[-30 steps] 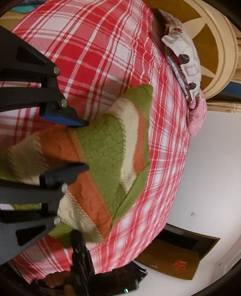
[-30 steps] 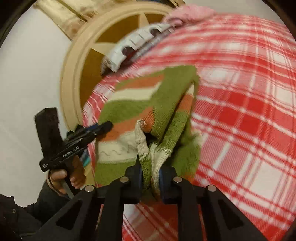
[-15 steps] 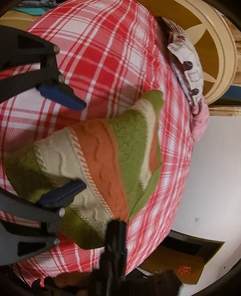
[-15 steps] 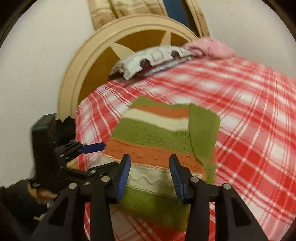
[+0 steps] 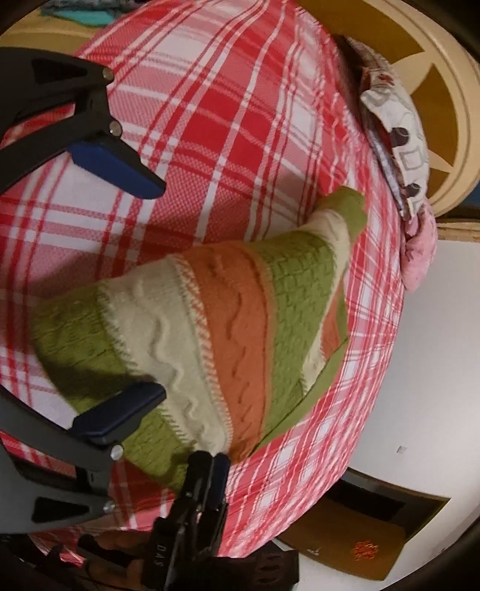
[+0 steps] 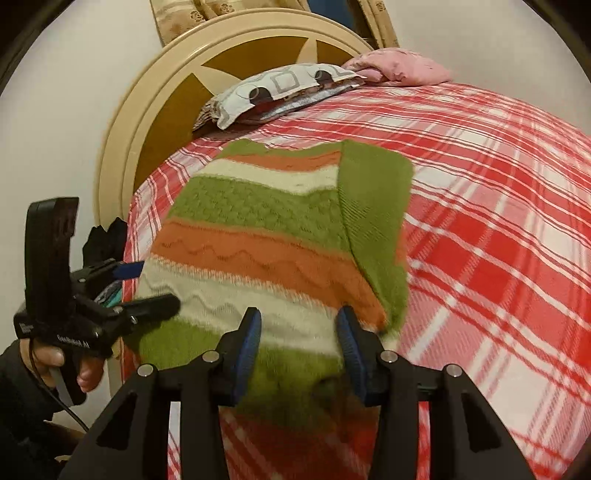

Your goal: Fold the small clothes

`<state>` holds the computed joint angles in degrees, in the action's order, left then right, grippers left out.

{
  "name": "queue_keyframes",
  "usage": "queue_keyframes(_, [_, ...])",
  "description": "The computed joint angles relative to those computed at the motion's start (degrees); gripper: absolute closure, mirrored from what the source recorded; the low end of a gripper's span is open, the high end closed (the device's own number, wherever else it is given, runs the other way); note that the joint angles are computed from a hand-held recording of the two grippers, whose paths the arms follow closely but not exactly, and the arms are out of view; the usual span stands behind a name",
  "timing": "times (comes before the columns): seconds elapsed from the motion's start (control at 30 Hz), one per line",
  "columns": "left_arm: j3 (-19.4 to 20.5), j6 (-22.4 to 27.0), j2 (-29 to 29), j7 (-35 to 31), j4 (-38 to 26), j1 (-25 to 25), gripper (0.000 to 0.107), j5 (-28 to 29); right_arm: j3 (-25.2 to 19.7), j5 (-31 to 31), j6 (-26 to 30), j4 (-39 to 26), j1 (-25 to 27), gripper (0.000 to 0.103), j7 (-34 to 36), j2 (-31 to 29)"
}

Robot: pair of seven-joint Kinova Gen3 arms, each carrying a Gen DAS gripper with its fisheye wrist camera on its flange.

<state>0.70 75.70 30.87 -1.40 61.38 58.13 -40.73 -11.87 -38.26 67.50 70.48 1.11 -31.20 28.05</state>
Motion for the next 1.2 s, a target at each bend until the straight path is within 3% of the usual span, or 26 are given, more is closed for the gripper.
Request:
queue_keyframes(0.07, [0.03, 2.27, 0.54, -1.13, -1.74, 0.90, 0.006, -0.52, 1.49, 1.99, -2.51, 1.44, -1.31, 0.057, -2.48, -1.75])
queue_keyframes(0.13, [-0.22, 4.54, 0.88, -1.40, -3.36, 1.96, 0.006, -0.95, 3.15, 4.89, -4.61, 2.13, -3.15, 0.043, -6.44, -2.50])
queue_keyframes(0.2, [-0.73, 6.92, 1.13, -1.05, -5.02, 3.42, 0.006, -1.96, 2.76, 4.38, -5.17, 3.27, -1.76, 0.043, -7.98, -3.30])
queue_keyframes(0.33, [-1.79, 11.66, 2.16, -1.94, -8.60, 7.43, 0.006, -6.30, 1.89, 1.92, -11.91, 10.65, 0.39, 0.041, -3.85, -10.42])
queue_keyframes(0.43, [-2.79, 14.75, 2.88, -3.47, -11.38, 9.92, 0.006, -9.38, 3.56, -4.17, -14.01, 15.20, 0.89, 0.025, 3.08, -15.66])
queue_keyframes(0.5, [-3.22, 15.08, 2.76, -3.61, -11.98, 10.56, 0.006, -10.40, 5.02, -7.91, -14.65, 17.19, 0.72, 0.025, 7.74, -17.91])
queue_keyframes(0.63, [-4.03, 16.12, 3.53, -4.94, -14.29, 11.95, 0.005, -12.57, 3.06, -14.96, -18.02, 21.61, 4.24, 0.025, 17.06, -23.05])
queue_keyframes(0.77, [-5.20, 17.36, 4.81, -7.10, -17.38, 13.41, 0.005, -14.24, 7.14, -21.47, -19.86, 24.69, 1.77, 0.025, 23.97, -26.34])
queue_keyframes(1.2, [-7.26, 18.22, 6.53, -9.16, -20.96, 15.04, 0.005, -14.25, 13.32, -22.79, -18.39, 25.63, -2.22, 0.024, 24.25, -28.97])
